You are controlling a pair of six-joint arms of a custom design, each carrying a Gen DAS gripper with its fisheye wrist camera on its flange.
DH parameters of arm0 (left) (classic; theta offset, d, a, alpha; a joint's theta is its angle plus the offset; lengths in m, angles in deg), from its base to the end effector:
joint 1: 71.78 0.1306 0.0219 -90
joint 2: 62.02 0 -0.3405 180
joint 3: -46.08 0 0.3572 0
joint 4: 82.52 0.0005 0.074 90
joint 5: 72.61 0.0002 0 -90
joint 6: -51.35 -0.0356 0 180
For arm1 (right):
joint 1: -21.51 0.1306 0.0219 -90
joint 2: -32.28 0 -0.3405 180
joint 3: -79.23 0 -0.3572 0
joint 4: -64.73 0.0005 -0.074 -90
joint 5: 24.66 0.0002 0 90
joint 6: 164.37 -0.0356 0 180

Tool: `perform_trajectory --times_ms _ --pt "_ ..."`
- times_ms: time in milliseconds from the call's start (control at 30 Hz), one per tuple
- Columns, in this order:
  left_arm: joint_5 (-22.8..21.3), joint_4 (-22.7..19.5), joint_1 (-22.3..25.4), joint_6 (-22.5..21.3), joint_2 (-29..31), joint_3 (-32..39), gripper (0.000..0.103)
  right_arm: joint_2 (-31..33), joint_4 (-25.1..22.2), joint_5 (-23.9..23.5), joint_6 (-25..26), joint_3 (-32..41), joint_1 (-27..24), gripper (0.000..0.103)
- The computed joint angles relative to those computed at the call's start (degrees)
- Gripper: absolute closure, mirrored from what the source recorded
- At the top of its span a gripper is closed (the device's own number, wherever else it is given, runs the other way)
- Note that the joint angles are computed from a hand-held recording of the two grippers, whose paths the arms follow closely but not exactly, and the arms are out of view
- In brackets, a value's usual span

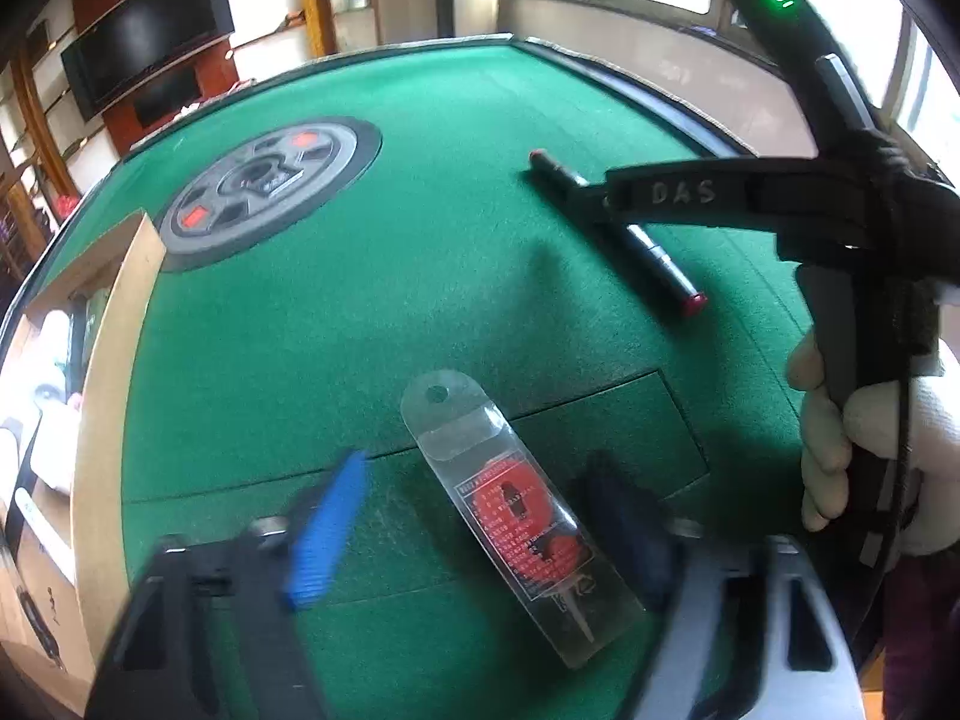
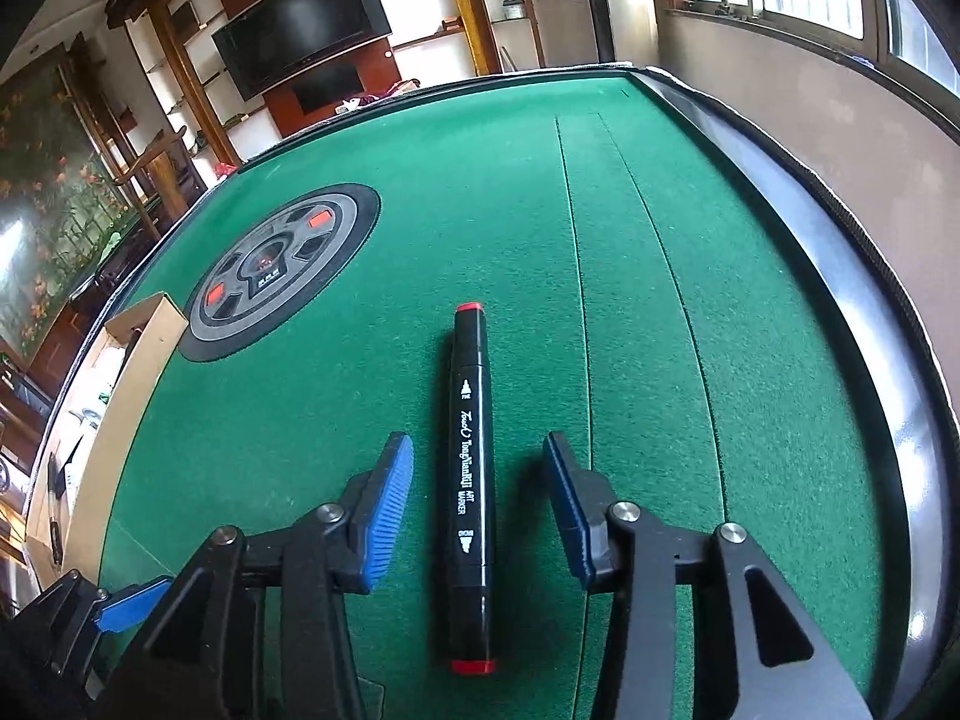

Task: Organize rigid objects
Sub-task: 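Grasp black marker with right tool while left tool grasps clear red-printed case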

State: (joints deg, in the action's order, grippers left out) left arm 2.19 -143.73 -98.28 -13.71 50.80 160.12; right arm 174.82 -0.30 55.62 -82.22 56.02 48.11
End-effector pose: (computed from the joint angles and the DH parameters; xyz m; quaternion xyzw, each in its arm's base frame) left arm 0.5097 -0.2442 0.3581 -0.0212 0.9578 0.0037 0.2866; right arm 0.6299 0.3216 0.3410 -0.1809 0.9214 0.1753 0.2958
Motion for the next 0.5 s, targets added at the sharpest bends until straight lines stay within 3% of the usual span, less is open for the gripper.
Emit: perform_trajectory --times_ms 67,100,267,333,400,500 --pt "0.5 0.3 0.3 -0.8 -0.8 -0.8 0.070 1.6 -1.2 0.1 0.0 2.8 0.2 0.055" --pt "0.9 0.3 0.5 -0.9 -1.1 -1.0 0.074 1.7 -1.3 0.0 0.2 2.9 0.2 0.055" --pt "1.5 1.7 1.3 -0.6 -1.8 -2.2 0.073 2.4 -1.9 0.6 0.3 4.2 0.4 0.039" --pt "0.5 2.3 1.1 -0.8 -1.7 -2.3 0.071 2.5 -1.8 0.7 0.1 4.3 0.4 0.039" --pt "0.1 3.0 0.7 -1.1 -1.7 -2.5 0.061 2.5 -1.7 0.8 0.0 4.3 0.4 0.039" --pt "1.3 4.7 0.9 -3.2 -1.8 -3.2 0.063 2.7 -1.8 0.8 0.1 4.6 0.4 0.037"
